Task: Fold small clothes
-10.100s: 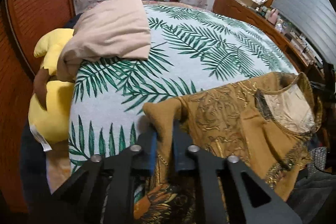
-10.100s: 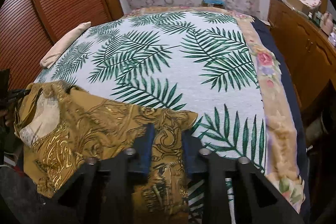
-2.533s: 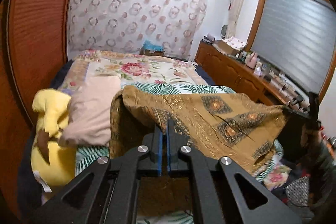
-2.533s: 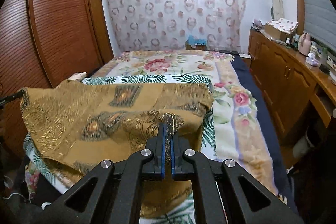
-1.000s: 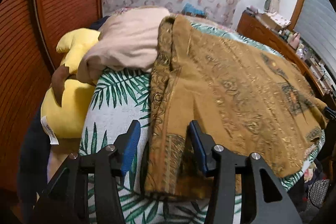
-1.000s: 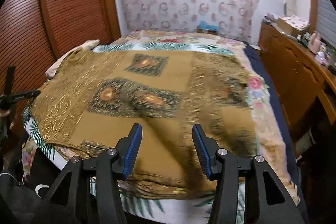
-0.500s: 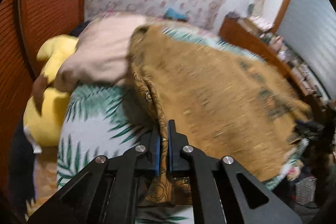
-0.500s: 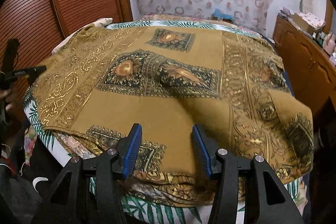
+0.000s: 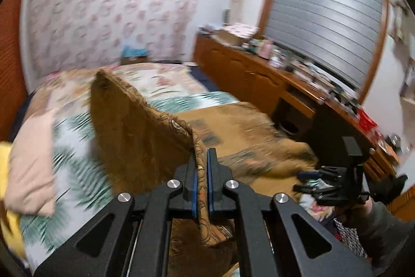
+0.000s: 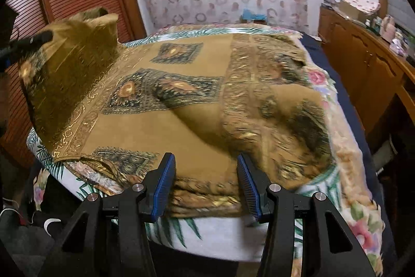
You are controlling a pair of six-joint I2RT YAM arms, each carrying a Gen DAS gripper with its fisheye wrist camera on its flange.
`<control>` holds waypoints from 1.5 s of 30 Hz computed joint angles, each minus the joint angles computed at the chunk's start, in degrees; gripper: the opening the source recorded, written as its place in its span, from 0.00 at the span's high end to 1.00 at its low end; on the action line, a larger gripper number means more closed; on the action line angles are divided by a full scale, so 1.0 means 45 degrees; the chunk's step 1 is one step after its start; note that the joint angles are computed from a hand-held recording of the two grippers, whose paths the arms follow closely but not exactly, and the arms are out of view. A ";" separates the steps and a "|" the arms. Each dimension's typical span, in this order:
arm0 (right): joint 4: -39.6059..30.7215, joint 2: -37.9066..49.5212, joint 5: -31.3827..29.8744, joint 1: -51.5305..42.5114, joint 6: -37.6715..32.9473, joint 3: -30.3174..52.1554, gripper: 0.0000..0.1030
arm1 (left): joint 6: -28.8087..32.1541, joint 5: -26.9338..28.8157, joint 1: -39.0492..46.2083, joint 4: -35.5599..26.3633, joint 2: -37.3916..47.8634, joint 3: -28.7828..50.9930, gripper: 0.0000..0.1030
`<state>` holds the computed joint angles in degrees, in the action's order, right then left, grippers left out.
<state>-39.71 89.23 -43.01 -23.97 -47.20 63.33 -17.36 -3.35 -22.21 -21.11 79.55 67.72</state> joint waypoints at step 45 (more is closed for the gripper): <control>-0.0387 -0.1170 -0.1560 -0.2826 -0.0224 0.0275 0.50 | 0.0240 -0.0804 -0.0421 -0.0339 0.4757 0.1080 0.61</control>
